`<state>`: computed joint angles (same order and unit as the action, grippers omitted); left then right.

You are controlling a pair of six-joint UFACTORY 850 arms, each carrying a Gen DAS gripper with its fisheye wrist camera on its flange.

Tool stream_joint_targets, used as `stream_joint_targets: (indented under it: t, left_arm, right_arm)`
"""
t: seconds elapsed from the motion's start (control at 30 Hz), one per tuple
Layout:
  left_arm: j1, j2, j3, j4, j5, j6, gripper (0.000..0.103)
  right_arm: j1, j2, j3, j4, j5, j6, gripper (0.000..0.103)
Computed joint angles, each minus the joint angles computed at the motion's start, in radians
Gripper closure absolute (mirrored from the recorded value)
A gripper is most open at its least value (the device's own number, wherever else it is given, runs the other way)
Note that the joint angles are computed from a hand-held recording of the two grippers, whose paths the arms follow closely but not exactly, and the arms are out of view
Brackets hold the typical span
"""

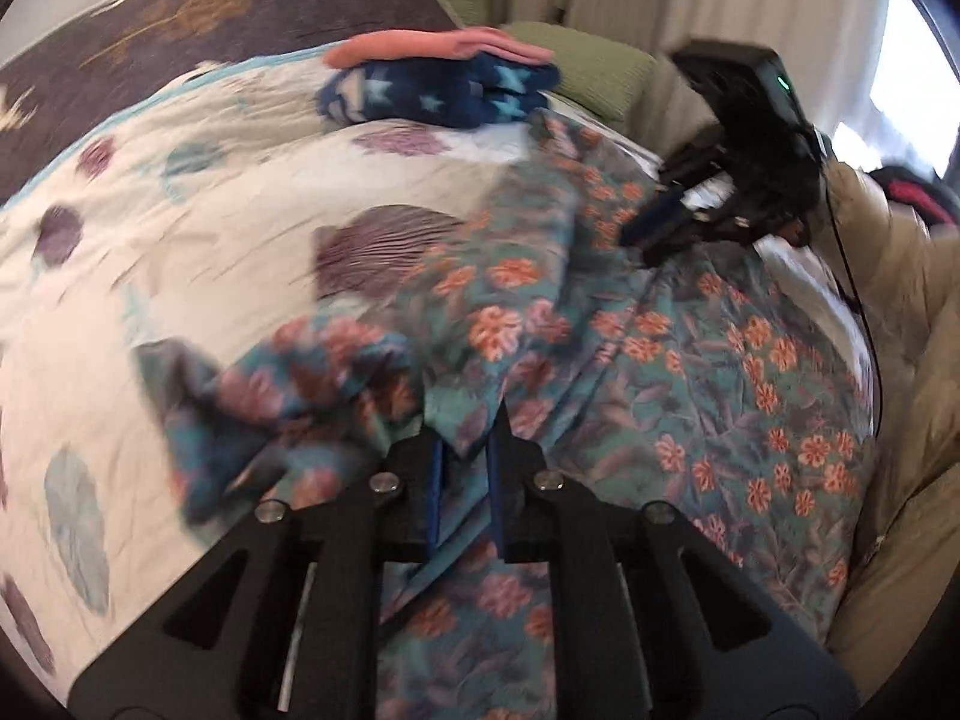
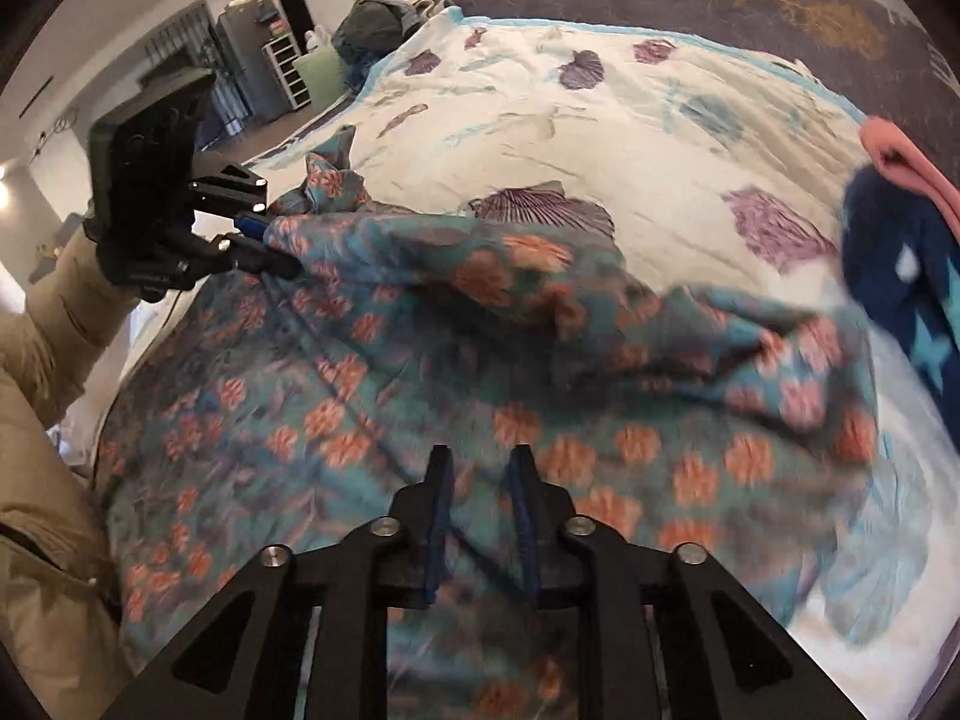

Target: Fold small clothes

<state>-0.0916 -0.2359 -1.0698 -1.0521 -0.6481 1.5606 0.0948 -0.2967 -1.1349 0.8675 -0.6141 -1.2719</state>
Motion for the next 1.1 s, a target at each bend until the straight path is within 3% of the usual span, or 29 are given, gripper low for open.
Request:
stream_joint_targets:
  t: [0.07, 0.17, 0.23, 0.3, 0.37, 0.47, 0.57, 0.67, 0.77, 0.87, 1.0, 1.1]
  left_arm:
    - [0.010, -0.006, -0.018, -0.037, 0.006, -0.022, 0.089]
    - [0.033, -0.022, -0.062, -0.144, -0.031, 0.001, 0.083]
    - [0.026, -0.051, -0.109, -0.210, -0.010, 0.001, 0.056]
    - [0.011, -0.088, -0.156, -0.249, 0.034, -0.023, 0.054]
    - [-0.004, -0.162, -0.254, -0.169, 0.028, -0.176, 0.053]
    - [-0.038, -0.301, -0.389, 0.125, 0.022, -0.485, 0.053]
    - [-0.063, -0.302, -0.367, 0.248, -0.012, -0.531, 0.061]
    - [-0.069, -0.187, -0.209, 0.124, -0.012, -0.273, 0.061]
    - [-0.078, -0.073, -0.070, 0.048, 0.043, -0.092, 0.060]
    - [-0.074, -0.046, -0.042, 0.022, 0.054, -0.093, 0.060]
    - [-0.045, -0.072, -0.074, -0.017, 0.009, -0.147, 0.060]
    - [-0.046, -0.077, -0.072, -0.029, 0.022, -0.147, 0.060]
  right_arm:
    - [-0.029, 0.002, -0.011, 0.073, -0.024, -0.017, 0.078]
    - [-0.094, -0.035, -0.085, 0.258, -0.147, -0.053, 0.069]
    - [-0.113, -0.069, -0.136, 0.336, -0.193, -0.049, 0.049]
    - [-0.114, -0.118, -0.203, 0.381, -0.201, 0.017, 0.048]
    - [-0.104, -0.204, -0.314, 0.360, -0.226, 0.183, 0.048]
    - [-0.069, -0.317, -0.451, 0.162, -0.210, 0.497, 0.048]
    - [-0.041, -0.333, -0.438, 0.067, -0.228, 0.580, 0.052]
    - [-0.022, -0.249, -0.297, 0.131, -0.242, 0.343, 0.056]
    - [0.010, -0.137, -0.150, 0.100, -0.160, 0.189, 0.055]
    - [0.024, -0.079, -0.078, 0.084, -0.084, 0.139, 0.055]
    - [-0.012, -0.086, -0.078, 0.191, -0.149, 0.092, 0.053]
    - [-0.020, -0.104, -0.109, 0.223, -0.146, 0.119, 0.053]
